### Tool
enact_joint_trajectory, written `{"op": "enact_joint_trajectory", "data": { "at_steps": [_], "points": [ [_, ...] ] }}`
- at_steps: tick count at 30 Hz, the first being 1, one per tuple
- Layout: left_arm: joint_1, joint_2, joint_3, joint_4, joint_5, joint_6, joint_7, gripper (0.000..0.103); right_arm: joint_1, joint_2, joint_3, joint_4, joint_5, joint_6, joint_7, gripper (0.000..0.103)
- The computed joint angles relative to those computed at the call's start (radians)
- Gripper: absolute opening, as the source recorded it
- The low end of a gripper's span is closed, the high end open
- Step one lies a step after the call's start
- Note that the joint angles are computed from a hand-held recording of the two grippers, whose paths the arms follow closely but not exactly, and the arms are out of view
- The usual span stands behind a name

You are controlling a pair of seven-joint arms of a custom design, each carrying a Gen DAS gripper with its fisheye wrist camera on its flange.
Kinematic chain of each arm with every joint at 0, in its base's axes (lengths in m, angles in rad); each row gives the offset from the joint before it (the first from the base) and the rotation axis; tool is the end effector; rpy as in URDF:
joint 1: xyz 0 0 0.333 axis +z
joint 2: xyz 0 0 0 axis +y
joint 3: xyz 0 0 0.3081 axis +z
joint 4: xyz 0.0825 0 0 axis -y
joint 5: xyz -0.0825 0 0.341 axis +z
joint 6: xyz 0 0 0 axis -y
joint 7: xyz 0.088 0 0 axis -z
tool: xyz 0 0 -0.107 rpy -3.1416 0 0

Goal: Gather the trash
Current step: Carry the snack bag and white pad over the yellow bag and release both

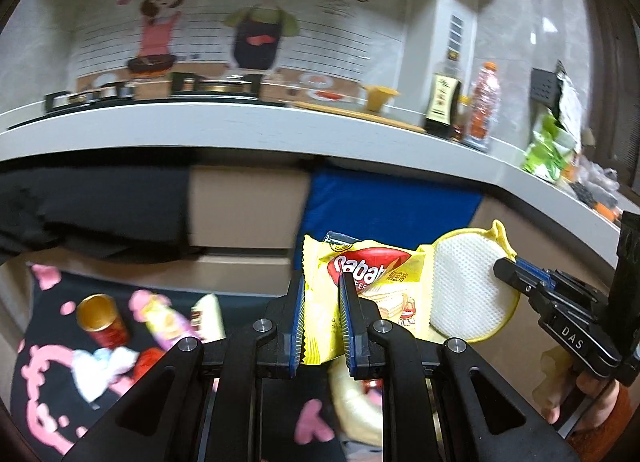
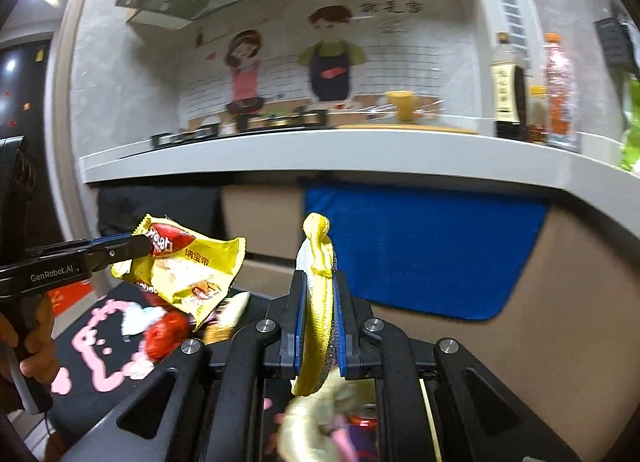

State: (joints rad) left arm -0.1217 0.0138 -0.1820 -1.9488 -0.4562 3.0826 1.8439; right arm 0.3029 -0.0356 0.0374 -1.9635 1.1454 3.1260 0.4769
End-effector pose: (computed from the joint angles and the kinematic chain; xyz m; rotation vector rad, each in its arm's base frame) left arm 0.5499 -0.1340 0.6109 -1.5016 1.7213 -1.2519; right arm 0.5293 0.1044 0.5975 -1.6201 1.1952 -0.7609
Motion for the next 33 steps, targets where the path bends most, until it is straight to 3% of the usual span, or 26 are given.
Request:
{"op": "enact_joint_trajectory", "data": {
  "at_steps": [6,10,21,30,33],
  "points": [
    [-0.01,0.09,-0.027,0.075,0.085,-0.048,-0.086,0.017,-0.038,0.002,-0.029,-0.025,-0.055,0.022,0.061,0.012],
    [0.009,0.139,-0.068,0.115,0.064,-0.075,-0.053,0.017,-0.063,0.015,-0.034,-0.031,-0.091,0.017,0.095,0.012],
    [0.017,0.256,-0.101,0.19,0.091,-0.191,-0.058,0.017,-0.132,0.081,0.01,-0.037,-0.192,0.022,0.192,0.012],
    [0.034,0.36,-0.153,0.297,0.046,-0.275,0.0,0.018,-0.178,0.097,0.025,-0.059,-0.278,0.024,0.296,0.012],
    [0.042,0.409,-0.166,0.352,0.019,-0.319,0.005,0.027,-0.185,0.101,0.027,-0.073,-0.314,0.027,0.333,0.012]
  ]
}}
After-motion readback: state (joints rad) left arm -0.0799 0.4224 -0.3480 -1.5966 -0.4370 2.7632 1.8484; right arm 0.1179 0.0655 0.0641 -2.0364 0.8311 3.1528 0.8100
